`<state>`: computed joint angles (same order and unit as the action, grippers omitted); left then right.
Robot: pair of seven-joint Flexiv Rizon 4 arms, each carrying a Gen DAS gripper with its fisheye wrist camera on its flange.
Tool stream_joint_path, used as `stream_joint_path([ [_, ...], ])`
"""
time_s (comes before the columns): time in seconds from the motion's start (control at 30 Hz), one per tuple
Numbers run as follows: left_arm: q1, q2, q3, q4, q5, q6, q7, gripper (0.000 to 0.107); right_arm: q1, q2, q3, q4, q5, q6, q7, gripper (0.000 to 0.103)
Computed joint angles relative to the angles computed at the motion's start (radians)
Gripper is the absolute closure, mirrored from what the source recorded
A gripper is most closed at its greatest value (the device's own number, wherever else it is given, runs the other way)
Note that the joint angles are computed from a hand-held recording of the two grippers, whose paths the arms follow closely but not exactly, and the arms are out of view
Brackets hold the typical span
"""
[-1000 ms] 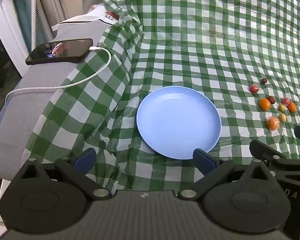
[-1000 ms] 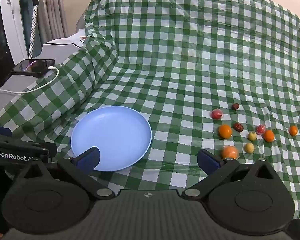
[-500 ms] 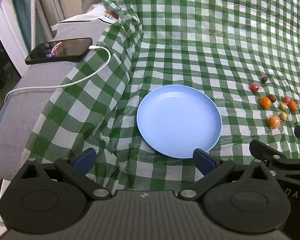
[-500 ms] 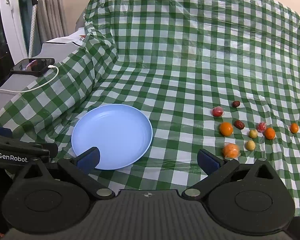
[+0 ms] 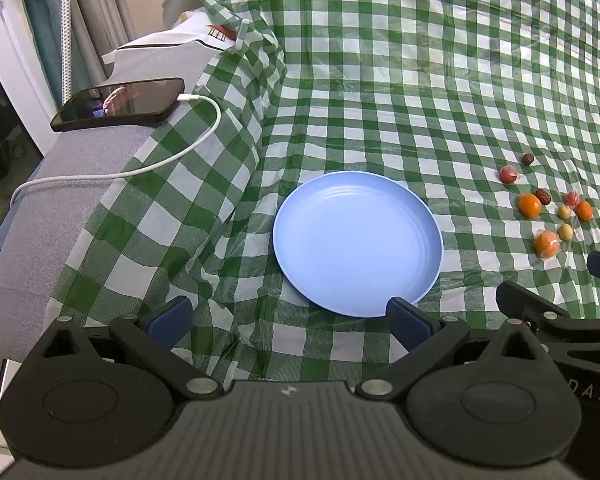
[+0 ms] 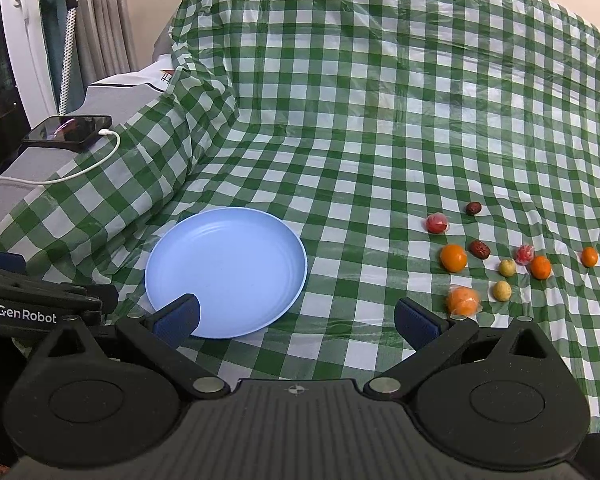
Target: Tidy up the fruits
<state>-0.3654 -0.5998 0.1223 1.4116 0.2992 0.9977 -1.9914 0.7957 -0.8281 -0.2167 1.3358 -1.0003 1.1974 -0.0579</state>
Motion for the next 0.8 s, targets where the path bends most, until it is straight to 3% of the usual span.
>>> stream_joint_path([
  [0.8, 0.000, 0.001, 0.002, 0.003, 0.010, -0.003, -0.006, 0.004, 0.002, -0.007, 0.005, -0.005, 0.026, 0.004, -0.018, 0.000],
])
